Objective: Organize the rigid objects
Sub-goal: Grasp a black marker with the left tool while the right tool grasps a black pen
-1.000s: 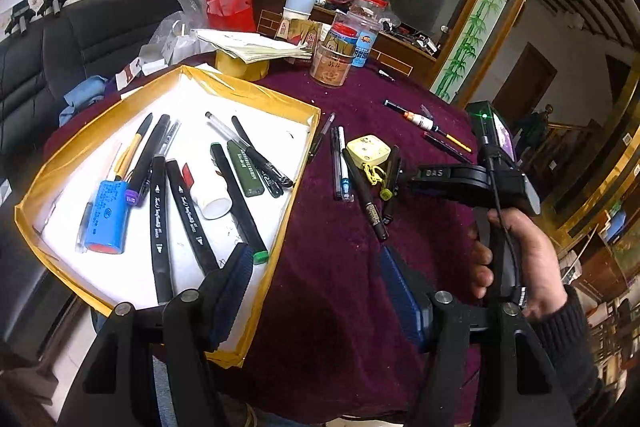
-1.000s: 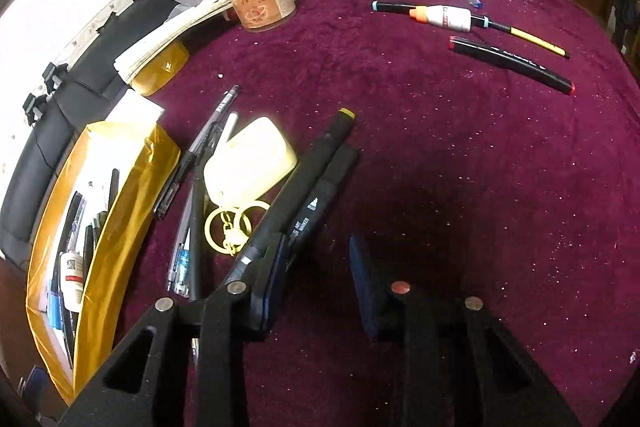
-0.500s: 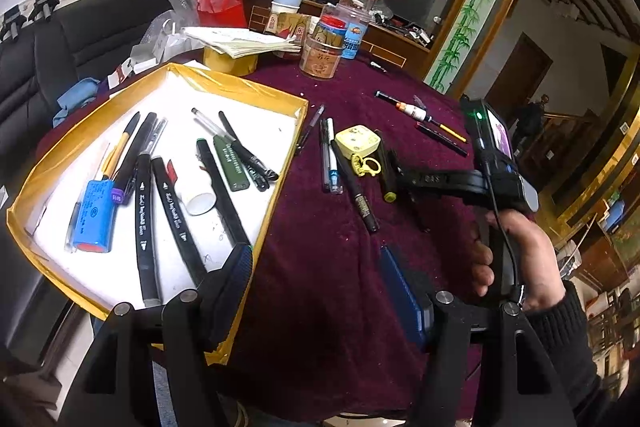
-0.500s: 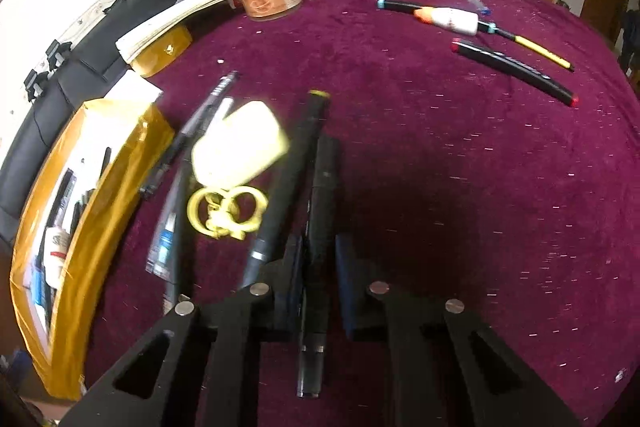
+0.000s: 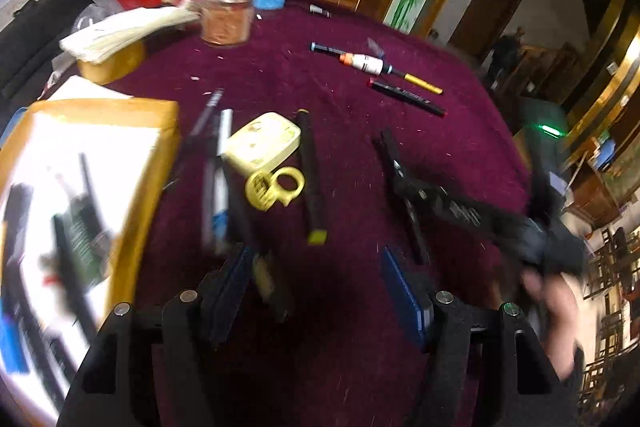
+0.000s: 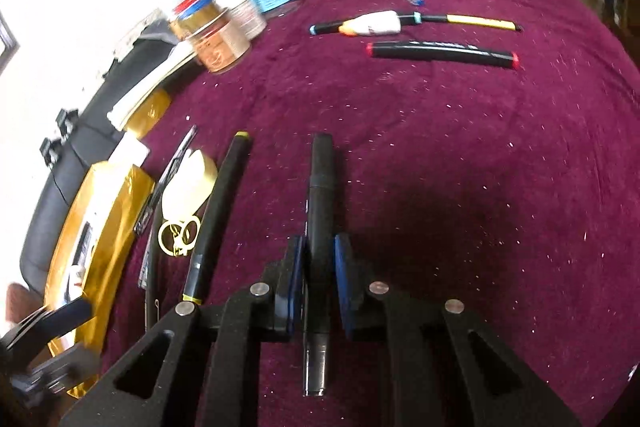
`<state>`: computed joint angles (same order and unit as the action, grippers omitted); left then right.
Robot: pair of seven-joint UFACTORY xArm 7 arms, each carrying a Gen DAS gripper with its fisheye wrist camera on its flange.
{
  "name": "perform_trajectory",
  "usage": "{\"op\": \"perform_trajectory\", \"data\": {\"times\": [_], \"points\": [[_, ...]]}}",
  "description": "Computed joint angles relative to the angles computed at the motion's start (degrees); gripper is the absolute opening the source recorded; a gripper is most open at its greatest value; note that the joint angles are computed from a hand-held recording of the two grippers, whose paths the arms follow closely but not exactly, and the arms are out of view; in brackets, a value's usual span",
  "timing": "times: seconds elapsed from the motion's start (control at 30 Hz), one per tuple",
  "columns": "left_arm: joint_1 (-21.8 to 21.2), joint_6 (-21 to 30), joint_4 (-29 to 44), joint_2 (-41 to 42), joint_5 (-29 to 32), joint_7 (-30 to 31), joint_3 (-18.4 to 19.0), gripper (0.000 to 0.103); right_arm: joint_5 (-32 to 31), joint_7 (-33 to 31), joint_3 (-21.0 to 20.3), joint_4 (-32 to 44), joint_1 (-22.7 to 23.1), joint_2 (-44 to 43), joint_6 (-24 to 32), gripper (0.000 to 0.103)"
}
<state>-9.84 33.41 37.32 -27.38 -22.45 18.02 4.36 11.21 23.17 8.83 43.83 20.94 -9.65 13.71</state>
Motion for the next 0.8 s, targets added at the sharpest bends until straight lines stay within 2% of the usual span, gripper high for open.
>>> {"op": "perform_trajectory", "data": {"times": [0.03, 0.1, 0.17, 0.2, 0.27, 0.4, 0.53, 0.6, 0.63, 0.67, 0.7, 0.8], "points": [[-0.3, -0.7, 1.3, 2.3, 0.3, -0.4, -0.8, 0.067, 0.5, 0.0, -0.1, -0.1, 0.1, -0.1, -0.1, 0.015], [0.1, -0.4, 4.4, 7.5, 2.7, -2.5, -3.0, 0.052, 0.9, -0.4, -0.3, 0.3, 0.4, 0.2, 0.3, 0.015], [0.4, 2.1, 7.5, 12.0, 4.6, -4.3, -4.2, 0.023, 1.0, -0.3, -0.2, 0.3, 0.4, 0.2, 0.2, 0.015], [0.9, 3.0, 8.4, 13.6, 5.2, -5.9, -4.7, 0.017, 1.8, -1.2, -0.5, 0.3, 0.7, 0.2, 0.3, 0.015], [1.4, 1.2, 7.2, 13.0, 5.2, -6.9, -5.0, 0.012, 2.7, -1.9, -0.6, 0.2, 1.0, 0.0, 0.2, 0.015], [1.6, 4.4, 1.7, 6.3, 3.0, -2.2, -2.3, 0.012, 2.7, -1.6, -0.4, 0.1, 0.8, 0.0, 0.2, 0.015], [2.0, 10.2, -4.2, -2.6, 1.9, 1.7, 0.5, 0.013, 2.1, -1.0, -0.1, 0.5, 0.6, 0.6, 0.5, 0.015], [2.6, 10.8, -5.6, -5.1, 2.7, 1.5, -0.1, 0.028, 1.5, -0.5, 0.2, 0.7, 0.4, 0.9, 0.5, 0.015], [2.2, 10.2, -5.8, -5.4, 2.6, 1.9, -0.3, 0.048, 1.2, -0.3, 0.3, 0.8, 0.4, 1.2, 0.6, 0.015], [1.8, 8.6, -6.2, -6.0, 2.6, 2.6, -0.6, 0.055, 1.2, -0.5, 0.3, 0.9, 0.5, 1.4, 0.6, 0.015], [1.8, 5.8, -6.7, -6.3, 3.5, 1.9, -2.1, 0.055, 0.8, -0.3, 0.4, 0.9, 0.4, 1.4, 0.3, 0.015], [0.8, 1.6, -5.3, -3.5, 5.3, 0.3, -3.9, 0.054, 0.7, -0.4, 0.4, 0.9, 0.5, 1.5, 0.2, 0.015]]}}
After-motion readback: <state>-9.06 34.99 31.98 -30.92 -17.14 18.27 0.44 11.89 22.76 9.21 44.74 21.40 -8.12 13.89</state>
